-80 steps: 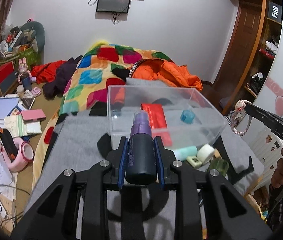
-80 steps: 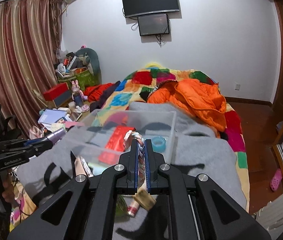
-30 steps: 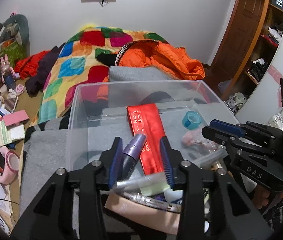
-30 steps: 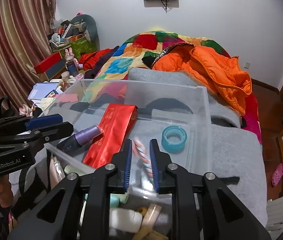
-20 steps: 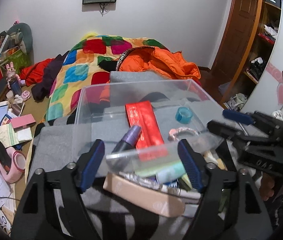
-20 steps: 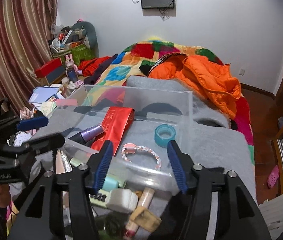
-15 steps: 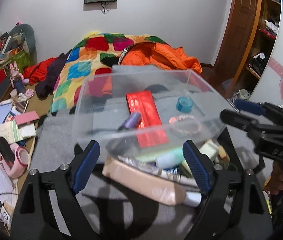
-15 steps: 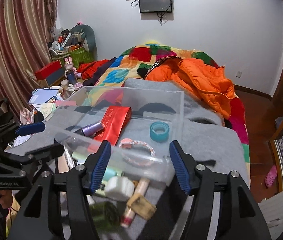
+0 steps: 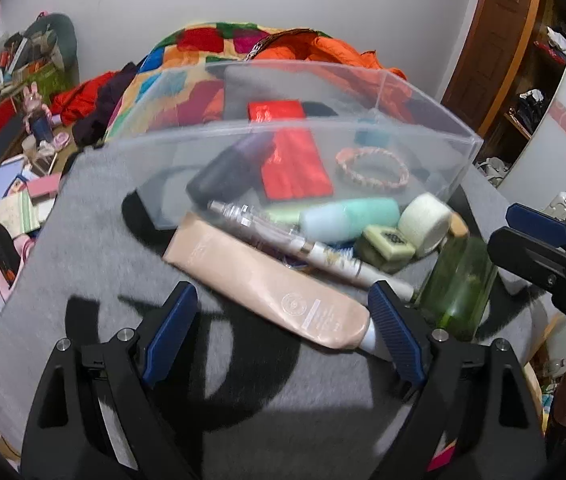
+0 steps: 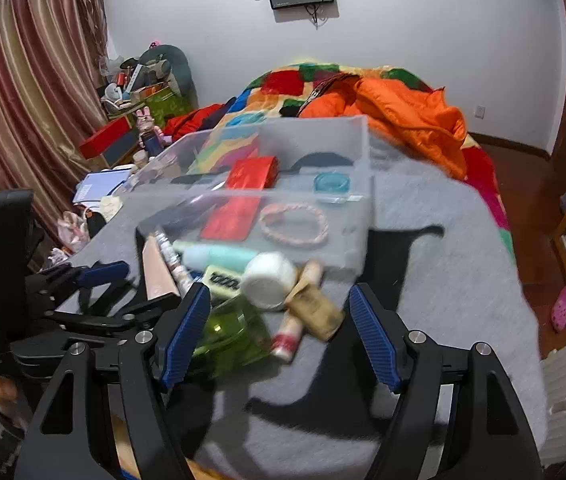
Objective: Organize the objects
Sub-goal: 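Grasp the beige tube with the left tool while the right tool grasps the green bottle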
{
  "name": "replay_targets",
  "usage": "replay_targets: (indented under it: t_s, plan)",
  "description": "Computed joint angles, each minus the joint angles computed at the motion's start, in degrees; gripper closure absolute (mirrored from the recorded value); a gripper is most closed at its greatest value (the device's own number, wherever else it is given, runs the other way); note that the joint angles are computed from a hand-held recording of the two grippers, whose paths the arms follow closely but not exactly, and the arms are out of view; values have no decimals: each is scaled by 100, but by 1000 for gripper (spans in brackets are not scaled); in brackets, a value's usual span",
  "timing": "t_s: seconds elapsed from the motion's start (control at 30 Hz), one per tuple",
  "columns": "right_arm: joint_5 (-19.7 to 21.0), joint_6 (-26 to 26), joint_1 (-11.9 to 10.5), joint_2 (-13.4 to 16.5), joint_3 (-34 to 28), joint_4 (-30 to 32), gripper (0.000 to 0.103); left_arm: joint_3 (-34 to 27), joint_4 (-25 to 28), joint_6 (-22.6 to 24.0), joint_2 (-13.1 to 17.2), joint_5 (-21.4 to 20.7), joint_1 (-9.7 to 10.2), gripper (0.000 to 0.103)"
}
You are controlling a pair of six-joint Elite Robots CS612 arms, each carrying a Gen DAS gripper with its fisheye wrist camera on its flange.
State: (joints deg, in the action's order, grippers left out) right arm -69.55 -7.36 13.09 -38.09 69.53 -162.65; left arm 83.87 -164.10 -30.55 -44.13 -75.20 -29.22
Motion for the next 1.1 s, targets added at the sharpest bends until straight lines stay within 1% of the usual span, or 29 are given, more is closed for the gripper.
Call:
replay_targets:
  t_s: [0.07, 0.13, 0.23, 0.33, 0.43, 0.53, 0.63, 0.67, 0.73, 0.77, 0.8, 0.87, 0.93, 0.97, 1.03, 1.07, 1.1]
  plan:
    - [-31, 34, 28, -11, 52, -20, 34, 134, -109, -2, -49, 21, 3, 14]
    - [27, 25, 44, -24, 97, 17, 34, 260, -149, -3, -118, 4, 24, 14]
    - [30, 32, 79, -44, 165, 41, 34, 447, -124, 54, -231, 172, 34, 14]
    - [3, 58, 131, -50, 217, -5, 34, 601, -217, 124, -314, 141, 70, 14]
    - [27, 49, 174, -35, 205, 61, 34, 682, -226, 84, -376, 162, 90, 14]
    - [-19, -4, 229, 5, 168, 91, 34, 669, -294, -47, -369, 16, 125, 14]
    - [-105, -118, 285, 36, 154, 25, 34, 565, -287, -182, -279, -288, 167, 14]
    - [-135, -186, 300, 39, 161, 0, 34, 537, -282, -196, -243, -225, 145, 14]
    - [-193, -283, 314, 45, 174, -31, 36, 522, -237, -36, -220, 37, 64, 14]
    - [-188, -304, 308, 42, 195, -51, 36, 529, -215, 68, -213, 220, 9, 14]
    - [-134, -299, 290, 36, 217, -66, 37, 548, -243, 125, -211, 308, -23, 14]
    - [-63, -266, 256, 18, 260, -105, 40, 650, -375, 269, -242, 414, -72, 18]
    - [-48, -273, 233, -2, 291, -130, 42, 792, -539, 384, -307, 370, -80, 29]
    - [-45, -300, 220, -15, 311, -143, 42, 830, -571, 421, -331, 359, -80, 32]
    - [-4, -355, 191, -45, 354, -158, 42, 953, -668, 509, -400, 296, -75, 43]
    - [-9, -385, 178, -61, 386, -191, 42, 1021, -725, 568, -438, 264, -70, 46]
    - [-9, -400, 167, -71, 411, -229, 42, 1065, -764, 605, -460, 251, -67, 52]
